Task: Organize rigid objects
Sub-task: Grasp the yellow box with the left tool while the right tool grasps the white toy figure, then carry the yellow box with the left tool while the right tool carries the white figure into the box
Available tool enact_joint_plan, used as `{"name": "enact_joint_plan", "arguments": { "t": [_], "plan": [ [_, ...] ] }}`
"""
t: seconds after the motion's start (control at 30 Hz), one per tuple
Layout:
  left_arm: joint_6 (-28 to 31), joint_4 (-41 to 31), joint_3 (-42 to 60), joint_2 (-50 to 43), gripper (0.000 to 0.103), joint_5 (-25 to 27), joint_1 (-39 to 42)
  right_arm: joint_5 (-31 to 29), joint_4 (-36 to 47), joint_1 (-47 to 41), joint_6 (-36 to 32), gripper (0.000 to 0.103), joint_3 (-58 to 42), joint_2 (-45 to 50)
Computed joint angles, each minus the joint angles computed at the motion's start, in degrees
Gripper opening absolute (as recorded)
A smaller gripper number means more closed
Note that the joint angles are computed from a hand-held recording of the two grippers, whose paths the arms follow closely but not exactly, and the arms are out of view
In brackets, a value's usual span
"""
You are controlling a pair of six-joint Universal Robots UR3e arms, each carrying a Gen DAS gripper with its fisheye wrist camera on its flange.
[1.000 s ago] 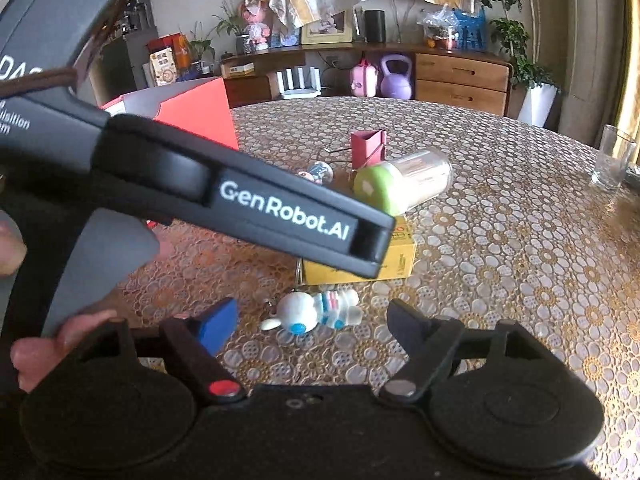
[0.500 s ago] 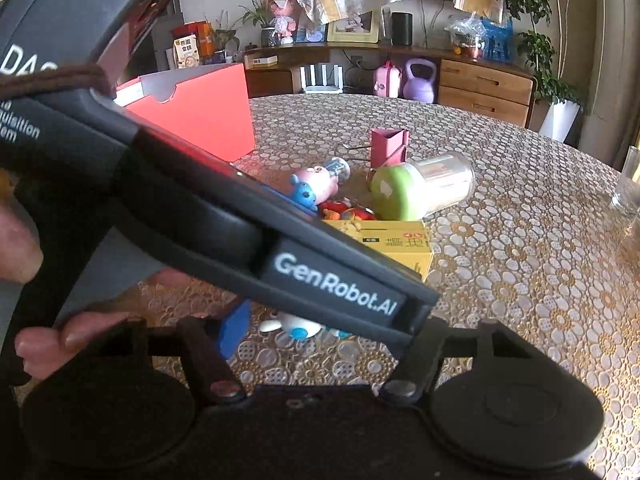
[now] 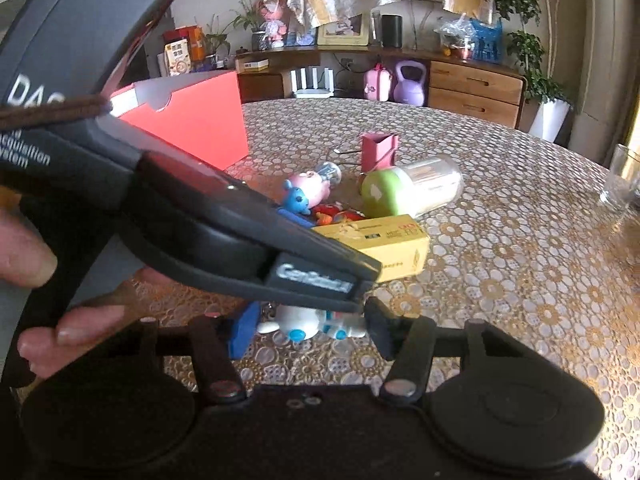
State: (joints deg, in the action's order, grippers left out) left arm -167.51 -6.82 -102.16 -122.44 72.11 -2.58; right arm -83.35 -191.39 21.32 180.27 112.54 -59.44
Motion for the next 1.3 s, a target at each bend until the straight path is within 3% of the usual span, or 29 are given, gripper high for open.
{"name": "enact_joint_plan", "arguments": {
  "t": [0.33,0.83,1.1,1.3],
  "plan": [
    [0.07,0.64,-3.75,5.10,0.029,0.08,0.37,-0.96,-1.85,-3.42,3.28,0.057,10.12,-9.78],
    [0.62,-0.57,-12.91,17.66,0.029,0.07,3.76,-6.49,1.29,0.03,5.36,0.057,12.55,-19.36],
    [3.94,-8.29,-20.22,31.25,0.029,-4.32,11.36,-8.44,8.11,4.24,6.56,0.057,7.80,-22.52],
    [8.16,-18.82,-21.48,41.35,0.029,-7.28,18.18,-9.47,16.73,8.36,6.10,0.057,-1.18,-21.56]
  ]
}}
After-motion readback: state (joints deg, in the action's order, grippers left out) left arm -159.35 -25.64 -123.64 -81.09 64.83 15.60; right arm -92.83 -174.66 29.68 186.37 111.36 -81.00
